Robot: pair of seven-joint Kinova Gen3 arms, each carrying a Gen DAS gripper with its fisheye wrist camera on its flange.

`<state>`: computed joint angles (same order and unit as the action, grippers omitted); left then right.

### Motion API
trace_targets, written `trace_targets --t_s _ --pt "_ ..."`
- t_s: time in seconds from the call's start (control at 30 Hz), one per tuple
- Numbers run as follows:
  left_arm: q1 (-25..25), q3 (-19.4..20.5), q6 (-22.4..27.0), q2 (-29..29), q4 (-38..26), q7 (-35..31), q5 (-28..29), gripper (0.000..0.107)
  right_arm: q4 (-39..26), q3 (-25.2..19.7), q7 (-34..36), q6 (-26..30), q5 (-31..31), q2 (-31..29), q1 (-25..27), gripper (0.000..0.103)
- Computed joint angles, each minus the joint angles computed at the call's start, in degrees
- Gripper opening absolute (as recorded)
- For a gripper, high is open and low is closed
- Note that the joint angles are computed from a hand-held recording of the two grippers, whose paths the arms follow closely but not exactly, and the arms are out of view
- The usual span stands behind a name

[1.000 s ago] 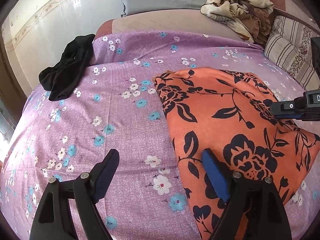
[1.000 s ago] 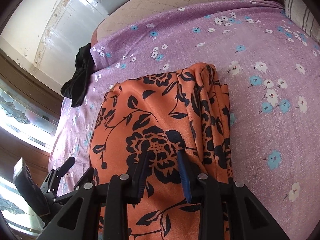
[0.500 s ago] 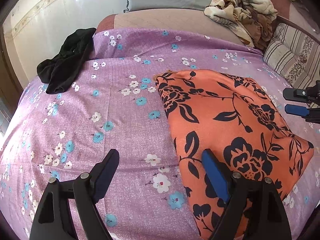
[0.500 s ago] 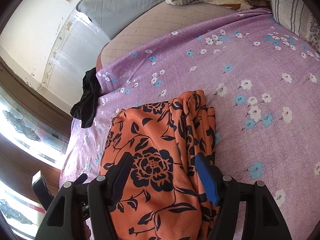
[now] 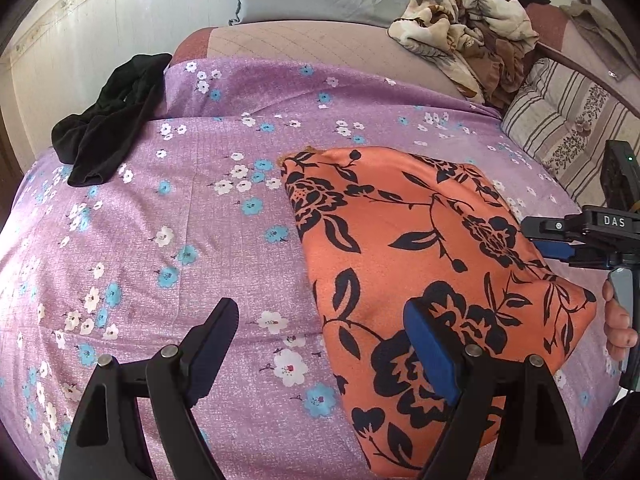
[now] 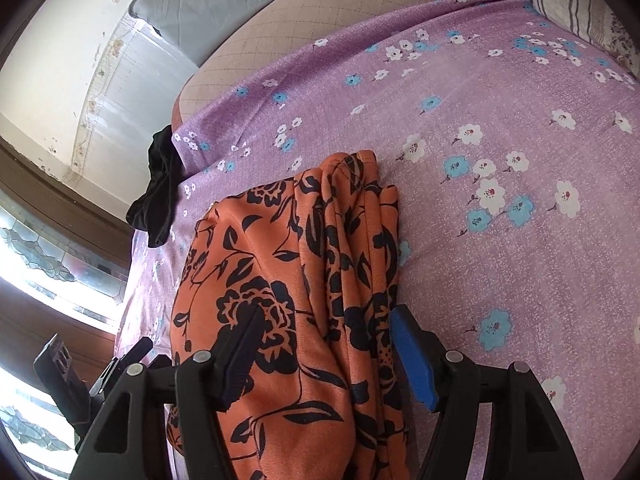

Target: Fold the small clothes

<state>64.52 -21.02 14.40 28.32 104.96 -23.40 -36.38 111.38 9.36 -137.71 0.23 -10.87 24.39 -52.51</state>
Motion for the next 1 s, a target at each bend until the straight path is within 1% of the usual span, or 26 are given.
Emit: trace_targets --t_s 0.07,0.13,0.17,0.23,0.27,0.33,0.37,0.43,0.5,0.57,0.6,0.67,0.77,0.83,0.87,0.9,1.0 --pt "-4.34 4.84 -1.73 -0.74 0.71 0.62 -2.11 0.085 -0.02 -3.29 0.57 -0.41 0.14 0.35 3.09 0.069" --pt "-9.65 10.00 -4.78 -1.47 1.81 -0.52 -2.11 0.085 0.18 -8.22 1.49 -1.43 0.26 0.81 7.72 0.069" --pt "-12.30 12.38 -6.69 -1.67 2.46 -2.36 -0.72 0.085 0.09 -10.88 1.85 -1.63 0.33 1.21 10.22 0.069" --pt "-17.61 17.37 -9.71 -1.55 3.45 -6.98 3.78 0.085 -0.02 -16.19 0.14 -2.40 2.91 2.33 15.10 0.069" --pt "-20.26 20.03 -10.63 -1.29 3.69 -9.16 6.11 0.085 0.02 -18.84 -0.23 -2.94 3.79 2.97 17.56 0.069" --pt "-25.57 25.34 -12.04 -0.68 4.19 -13.78 10.69 0.085 0.33 -23.94 1.73 -4.36 3.14 4.09 22.27 0.069" --pt "-28.16 27.99 -12.32 -0.36 4.23 -15.73 12.40 0.085 0.78 -25.74 2.31 -5.52 3.24 4.35 23.94 0.069" --pt "-33.20 33.29 -13.05 0.17 4.59 -17.31 13.03 0.085 2.08 -30.35 2.15 -8.63 4.49 5.25 28.21 0.071" --pt "-37.99 38.60 -13.48 1.23 4.65 -19.52 14.04 0.085 3.83 -35.66 0.35 -12.90 7.38 6.84 33.34 0.072" --pt "-42.16 43.26 -14.05 2.61 4.75 -21.52 15.13 0.085 5.06 -39.03 -1.68 -16.02 10.63 8.09 36.82 0.073" --pt "-42.93 44.21 -14.17 3.02 4.70 -22.13 15.79 0.085 5.36 -40.12 -2.61 -17.19 12.25 8.68 37.94 0.074" --pt "-42.31 43.79 -14.33 3.32 4.47 -23.38 17.30 0.086 5.64 -40.83 -4.50 -18.74 14.95 9.41 38.70 0.074" --pt "-40.64 42.28 -14.53 3.24 4.15 -25.02 19.78 0.086 5.14 -39.21 -7.06 -19.10 17.95 9.44 36.98 0.074" --pt "-38.05 39.80 -14.53 2.83 3.85 -26.08 21.50 0.086 4.42 -36.40 -8.64 -18.65 18.95 8.92 33.94 0.074" --pt "-36.50 38.25 -14.46 2.52 3.71 -26.68 22.29 0.086 4.03 -34.02 -8.51 -17.90 18.06 8.30 31.38 0.074" --pt "-34.84 36.58 -14.39 2.31 3.52 -27.31 23.03 0.085 3.28 -31.70 -7.44 -16.36 16.35 7.66 28.73 0.073" --pt "-29.68 31.42 -13.24 1.86 2.46 -29.12 25.28 0.079 0.28 -24.42 -0.86 -9.53 9.36 6.04 20.76 0.064"
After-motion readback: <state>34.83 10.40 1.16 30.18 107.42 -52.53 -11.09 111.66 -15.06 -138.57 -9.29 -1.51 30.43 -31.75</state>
